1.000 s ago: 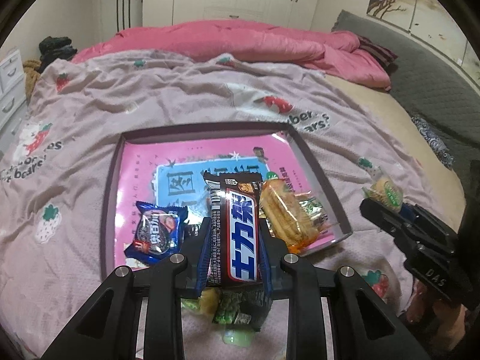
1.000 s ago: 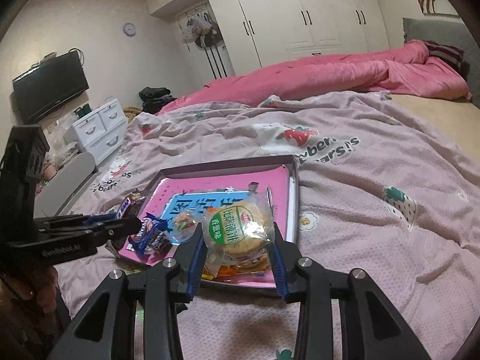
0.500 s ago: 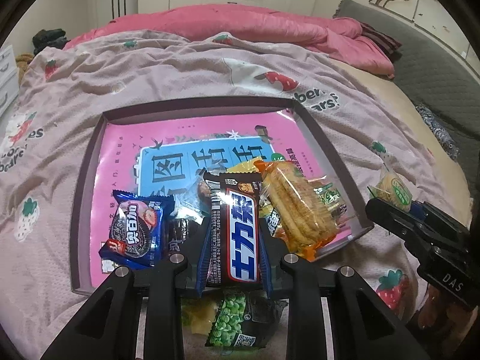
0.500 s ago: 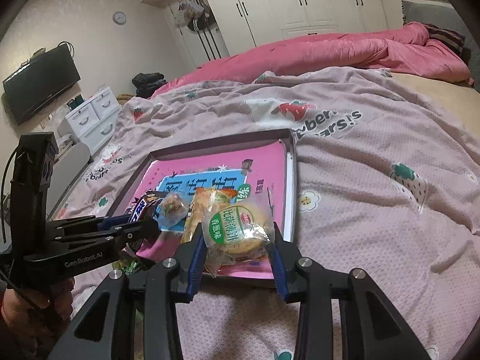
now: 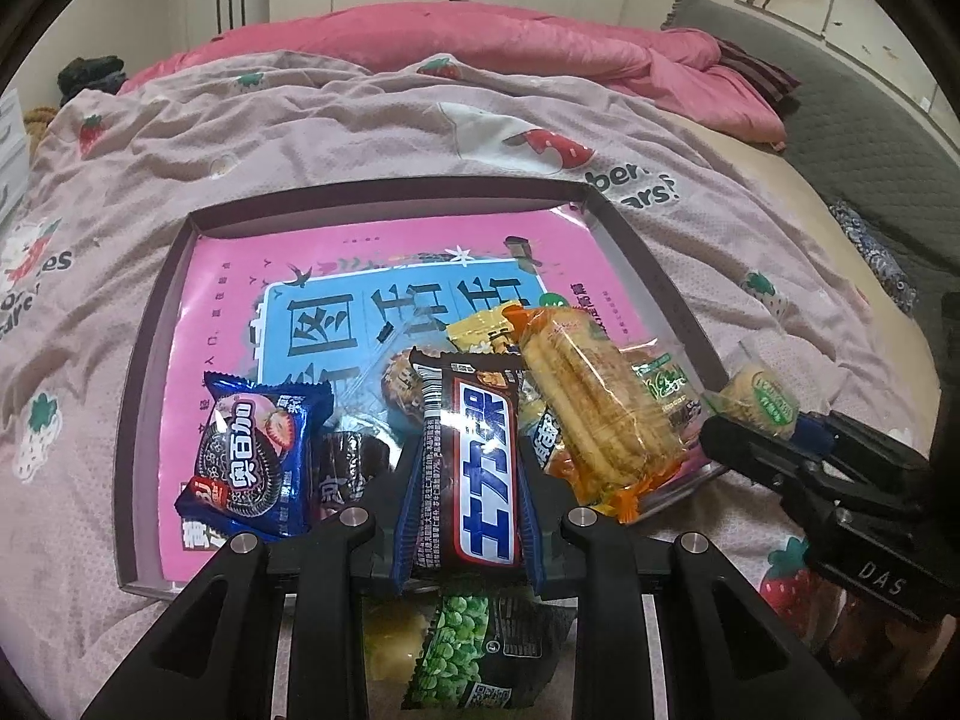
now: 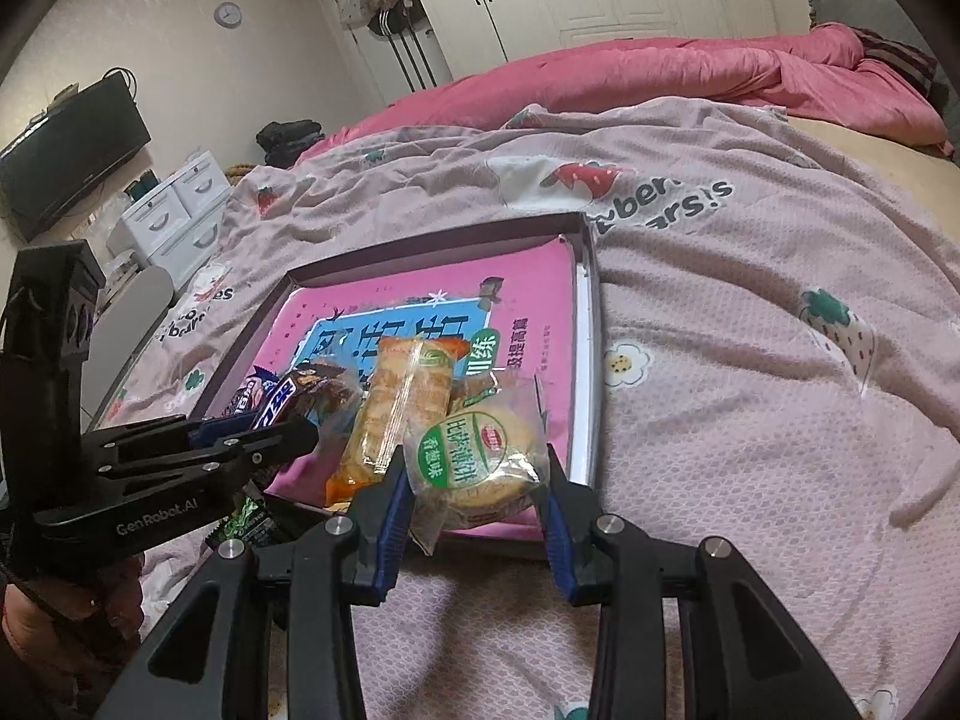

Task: Organize snacks
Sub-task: 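Carry the Snickers bar with the left gripper into the tray while the right carries the cake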

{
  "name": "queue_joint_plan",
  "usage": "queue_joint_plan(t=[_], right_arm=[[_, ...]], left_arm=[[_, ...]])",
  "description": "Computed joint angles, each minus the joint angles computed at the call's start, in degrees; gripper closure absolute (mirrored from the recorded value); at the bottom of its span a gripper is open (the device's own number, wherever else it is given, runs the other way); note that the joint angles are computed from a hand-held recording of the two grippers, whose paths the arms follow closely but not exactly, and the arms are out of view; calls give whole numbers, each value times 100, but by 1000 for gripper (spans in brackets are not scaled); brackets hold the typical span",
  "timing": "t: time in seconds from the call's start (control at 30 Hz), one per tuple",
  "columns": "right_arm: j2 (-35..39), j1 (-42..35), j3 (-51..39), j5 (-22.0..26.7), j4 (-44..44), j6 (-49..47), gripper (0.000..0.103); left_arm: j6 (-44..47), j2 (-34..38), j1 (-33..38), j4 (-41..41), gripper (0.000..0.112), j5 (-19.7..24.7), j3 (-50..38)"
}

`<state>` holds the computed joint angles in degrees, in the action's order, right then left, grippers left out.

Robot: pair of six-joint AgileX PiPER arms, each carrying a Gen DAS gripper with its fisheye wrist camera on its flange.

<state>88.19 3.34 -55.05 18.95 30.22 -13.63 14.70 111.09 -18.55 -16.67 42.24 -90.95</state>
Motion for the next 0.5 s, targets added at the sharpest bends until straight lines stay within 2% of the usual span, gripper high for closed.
queue_joint_plan(t=[0.27, 0.5], right_arm=[[217, 29, -101, 54, 339, -334, 64], [387, 94, -197, -38, 71, -106, 64]], left_arm=[[53, 22, 16, -61, 84, -12, -12], [59, 18, 20, -76, 84, -25, 3]])
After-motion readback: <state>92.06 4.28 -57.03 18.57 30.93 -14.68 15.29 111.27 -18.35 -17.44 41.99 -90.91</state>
